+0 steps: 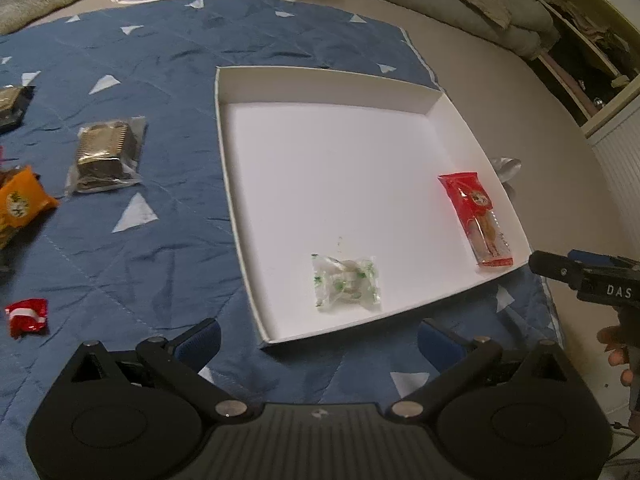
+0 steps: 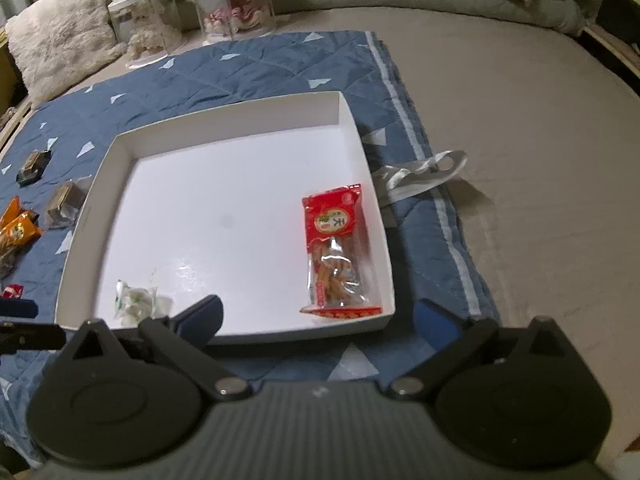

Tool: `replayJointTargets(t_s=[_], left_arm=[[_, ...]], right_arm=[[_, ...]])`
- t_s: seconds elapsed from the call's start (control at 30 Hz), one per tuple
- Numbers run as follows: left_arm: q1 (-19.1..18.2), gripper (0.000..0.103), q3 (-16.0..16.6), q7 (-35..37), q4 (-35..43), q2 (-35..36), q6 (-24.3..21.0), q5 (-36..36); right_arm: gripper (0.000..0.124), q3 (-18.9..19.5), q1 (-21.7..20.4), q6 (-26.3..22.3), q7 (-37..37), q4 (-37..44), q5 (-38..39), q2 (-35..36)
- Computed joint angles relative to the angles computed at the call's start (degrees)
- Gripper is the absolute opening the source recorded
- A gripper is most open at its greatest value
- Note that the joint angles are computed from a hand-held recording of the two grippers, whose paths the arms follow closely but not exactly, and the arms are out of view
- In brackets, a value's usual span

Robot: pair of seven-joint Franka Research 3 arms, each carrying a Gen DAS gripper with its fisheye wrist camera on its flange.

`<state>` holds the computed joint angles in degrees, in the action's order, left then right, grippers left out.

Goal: Organize snacks
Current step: 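Move both tools back over the quilt toward the remaining snacks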

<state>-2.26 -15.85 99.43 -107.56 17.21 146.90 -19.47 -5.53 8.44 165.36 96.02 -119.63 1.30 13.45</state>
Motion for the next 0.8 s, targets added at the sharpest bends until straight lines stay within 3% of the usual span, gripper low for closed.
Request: replayJointTargets(t_s=[0.4,0.8], left_arm=[[1.43,0.103,1.13,3.22,-4.51,-3.98,3.92,-2.50],[4.02,0.103,4.43,-0.94,-6.09,-5.35,5.10,1.56]], right_arm=[[0.102,0.86,1.22,2.27,0.48,-1.82,-0.53,-1.93],[0.102,4.19,3.20,1.85,-4.34,2.45,3.26,0.54]])
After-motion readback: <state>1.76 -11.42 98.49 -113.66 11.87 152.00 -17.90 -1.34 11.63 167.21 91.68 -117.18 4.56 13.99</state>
